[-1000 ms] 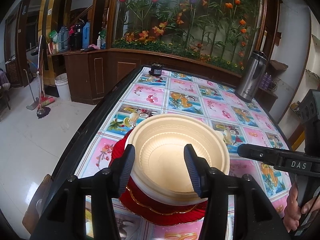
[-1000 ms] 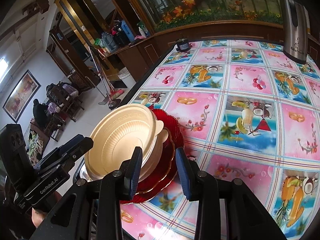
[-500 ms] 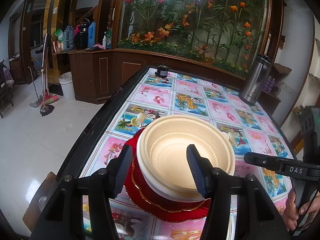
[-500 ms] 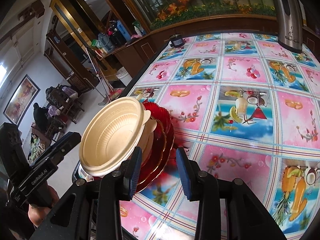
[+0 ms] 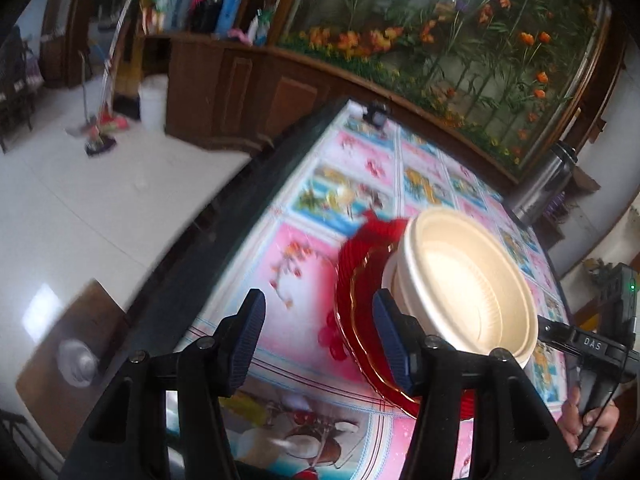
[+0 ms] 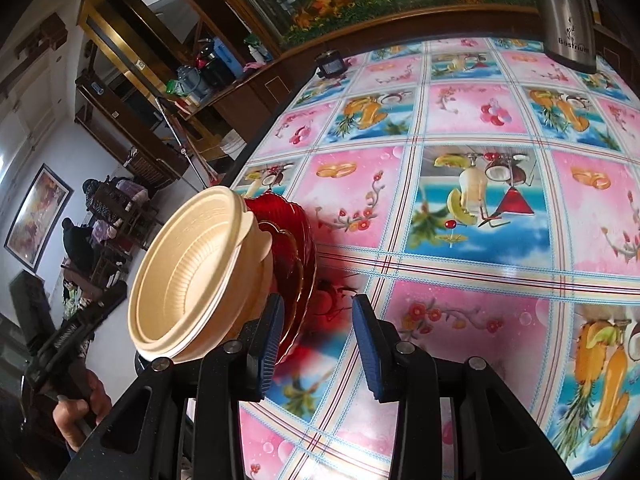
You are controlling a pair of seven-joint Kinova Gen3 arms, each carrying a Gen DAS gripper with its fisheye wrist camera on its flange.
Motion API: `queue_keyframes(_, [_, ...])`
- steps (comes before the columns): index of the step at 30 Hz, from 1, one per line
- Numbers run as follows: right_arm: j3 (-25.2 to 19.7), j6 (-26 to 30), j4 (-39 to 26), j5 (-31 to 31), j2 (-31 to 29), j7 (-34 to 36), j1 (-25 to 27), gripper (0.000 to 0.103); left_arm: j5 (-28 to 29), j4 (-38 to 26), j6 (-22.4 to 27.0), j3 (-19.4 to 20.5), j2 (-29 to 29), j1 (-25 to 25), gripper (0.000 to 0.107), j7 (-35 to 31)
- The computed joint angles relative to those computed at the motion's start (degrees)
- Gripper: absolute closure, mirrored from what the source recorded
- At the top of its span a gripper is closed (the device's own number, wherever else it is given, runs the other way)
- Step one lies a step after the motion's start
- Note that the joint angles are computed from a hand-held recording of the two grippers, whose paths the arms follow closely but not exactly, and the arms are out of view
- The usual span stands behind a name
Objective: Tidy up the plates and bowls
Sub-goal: 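Open the left tool and withdraw it from the stacked bowls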
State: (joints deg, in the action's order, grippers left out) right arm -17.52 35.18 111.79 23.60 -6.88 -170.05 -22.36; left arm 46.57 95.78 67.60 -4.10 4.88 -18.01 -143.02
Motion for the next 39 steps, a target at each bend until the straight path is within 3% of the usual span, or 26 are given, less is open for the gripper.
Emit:
queue_keyframes(7, [1.2, -3.1, 0.6, -0.4, 2.2, 0.3, -0.3, 0.064, -3.5, 0.7, -3.9, 1.6, 2.0, 2.8, 0.079, 1.2])
queue_keyframes(10, [1.9, -4.3, 0.6, -0.1, 3.5, 0.3, -0.7, 0.064, -3.2, 0.9, -4.3, 2.4, 2.8, 2.7, 0.08, 0.6])
queue_keyframes(12, [2.1, -3.7, -0.1, 1.0, 4.6, -0.6, -1.3, 0.075, -3.0, 1.3, -5.4, 2.9, 2.7, 3.0, 0.086, -0.1])
queue_keyframes(16, [3.5, -4.8, 0.0, 2.4, 5.9, -1.6, -2.6, 0.084, -2.9, 1.1, -4.8, 3.9, 3.4, 3.0, 0.1, -0.4])
queue_keyframes(18, [3.5, -4.3, -0.1, 3.8, 5.8, -2.6, -3.4, 0.09, -3.3, 1.4, -5.5, 3.7, 2.9, 4.0, 0.1, -0.2])
queue_keyframes(21, [4.0, -3.8, 0.5, 3.9, 5.0, -3.1, -3.6, 0.09, -3.9, 1.2, -5.2, 4.2, 2.6, 5.2, 0.1, 1.0])
queue_keyframes(25, [3.6, -3.1, 3.1, 3.1, 1.7, -4.0, -1.9, 0.09, -6.9, 2.1, -8.3, 6.2, 0.9, 9.8, 0.1, 4.7])
queue_keyframes(28, [1.4, 0.6, 5.2, 5.1, -1.7, -7.2, 0.4, 0.09, -10.0, 3.0, -12.1, 8.2, -0.6, 14.9, 0.099, 9.1])
queue_keyframes(34, [-0.3, 3.7, 11.5, 3.5, -11.1, -10.2, 7.4, 0.09, -17.0, 3.4, -19.4, 12.9, -0.5, 26.0, 0.094, 19.2])
queue_keyframes(39, [-1.8, 5.1, 14.3, 3.0, -15.9, -10.1, 13.7, 0.09, -20.9, 3.3, -24.3, 14.4, 0.3, 31.2, 0.093, 24.8])
